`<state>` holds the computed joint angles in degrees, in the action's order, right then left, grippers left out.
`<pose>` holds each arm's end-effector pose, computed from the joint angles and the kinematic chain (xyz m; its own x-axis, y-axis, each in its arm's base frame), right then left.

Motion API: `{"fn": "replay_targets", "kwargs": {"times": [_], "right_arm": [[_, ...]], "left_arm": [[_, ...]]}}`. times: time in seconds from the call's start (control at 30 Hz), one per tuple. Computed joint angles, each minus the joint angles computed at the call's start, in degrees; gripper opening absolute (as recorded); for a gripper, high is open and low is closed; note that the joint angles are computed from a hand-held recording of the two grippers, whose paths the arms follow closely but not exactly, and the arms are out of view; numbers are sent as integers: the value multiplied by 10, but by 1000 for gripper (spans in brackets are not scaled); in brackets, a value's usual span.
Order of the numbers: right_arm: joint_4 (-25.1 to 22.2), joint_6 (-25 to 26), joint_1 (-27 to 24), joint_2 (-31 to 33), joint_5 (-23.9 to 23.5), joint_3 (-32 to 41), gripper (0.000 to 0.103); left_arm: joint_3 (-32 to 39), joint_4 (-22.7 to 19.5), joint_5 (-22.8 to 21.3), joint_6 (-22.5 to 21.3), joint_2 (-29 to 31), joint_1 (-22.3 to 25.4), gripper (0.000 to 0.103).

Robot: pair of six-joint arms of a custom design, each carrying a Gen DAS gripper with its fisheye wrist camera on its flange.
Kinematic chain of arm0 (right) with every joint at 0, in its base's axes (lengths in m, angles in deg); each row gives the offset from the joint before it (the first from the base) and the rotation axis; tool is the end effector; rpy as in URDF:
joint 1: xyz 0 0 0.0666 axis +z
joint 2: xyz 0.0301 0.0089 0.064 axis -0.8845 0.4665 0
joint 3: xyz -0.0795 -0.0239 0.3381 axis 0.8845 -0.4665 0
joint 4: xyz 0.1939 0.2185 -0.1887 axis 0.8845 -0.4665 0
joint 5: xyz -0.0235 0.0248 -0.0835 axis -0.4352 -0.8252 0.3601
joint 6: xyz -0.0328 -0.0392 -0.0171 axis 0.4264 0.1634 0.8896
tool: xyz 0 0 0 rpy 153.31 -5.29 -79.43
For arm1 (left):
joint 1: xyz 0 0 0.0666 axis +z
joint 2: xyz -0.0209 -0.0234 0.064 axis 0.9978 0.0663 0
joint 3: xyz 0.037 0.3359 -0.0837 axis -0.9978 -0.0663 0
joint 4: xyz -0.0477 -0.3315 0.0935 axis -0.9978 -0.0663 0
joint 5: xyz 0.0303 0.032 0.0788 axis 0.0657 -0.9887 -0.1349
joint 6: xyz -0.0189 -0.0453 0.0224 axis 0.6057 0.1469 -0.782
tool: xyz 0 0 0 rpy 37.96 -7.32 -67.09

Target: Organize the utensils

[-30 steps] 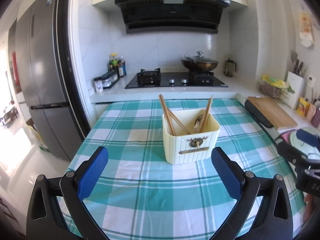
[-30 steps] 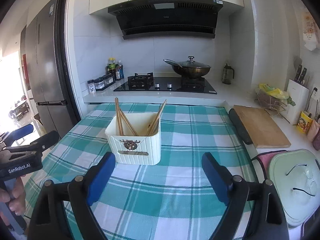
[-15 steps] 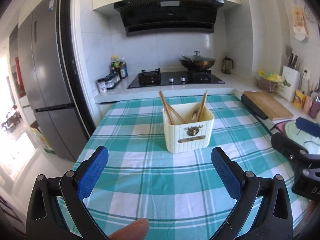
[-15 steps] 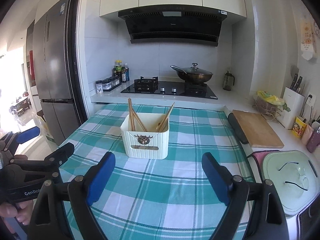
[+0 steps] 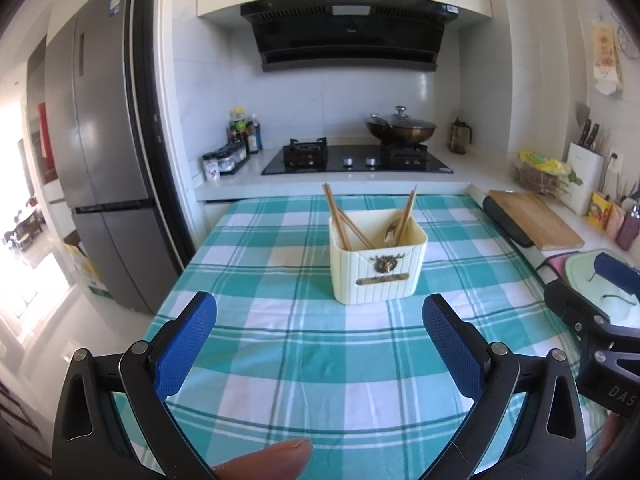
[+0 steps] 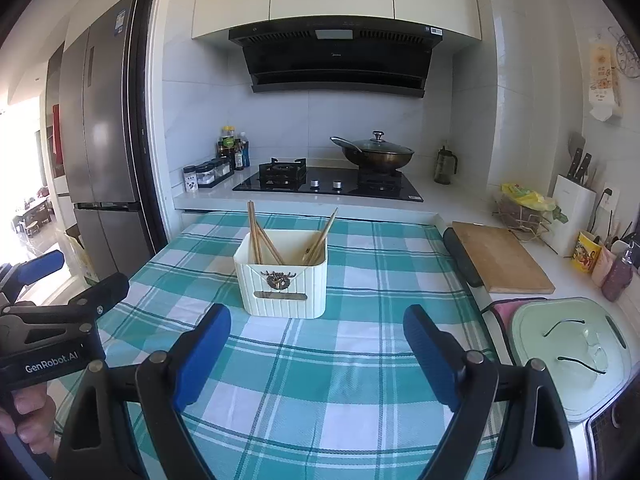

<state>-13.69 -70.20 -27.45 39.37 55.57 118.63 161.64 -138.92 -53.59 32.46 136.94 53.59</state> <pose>0.4245 0.2670 0.5996 -0.5556 0.0907 -0.8265 0.2099 0.9771 -0.0338 0.4752 -0.2931 0.5832 -0.4877 0.1497 -0.8601 0.2587 0.9657 0.0214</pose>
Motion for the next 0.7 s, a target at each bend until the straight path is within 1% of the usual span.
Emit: {"fn": "replay_targets", "kwargs": {"times": [0.13, 0.23, 0.37, 0.5, 0.7], "right_arm": [[3, -2, 1, -5, 0, -9, 90], [2, -4, 2, -6, 5, -13, 90], [8, -6, 5, -16, 13, -30, 90], [9, -7, 7, -19, 17, -34, 90], [7, -8, 7, -20, 17, -35, 90]], "left_arm": [[-7, -3, -8, -2, -3, -2, 103], [0, -11, -5, 1, 2, -1, 103], [0, -14, -14, 0, 2, -3, 103], [20, -30, -14, 7, 14, -1, 103], [13, -30, -16, 13, 11, 0, 103]]}}
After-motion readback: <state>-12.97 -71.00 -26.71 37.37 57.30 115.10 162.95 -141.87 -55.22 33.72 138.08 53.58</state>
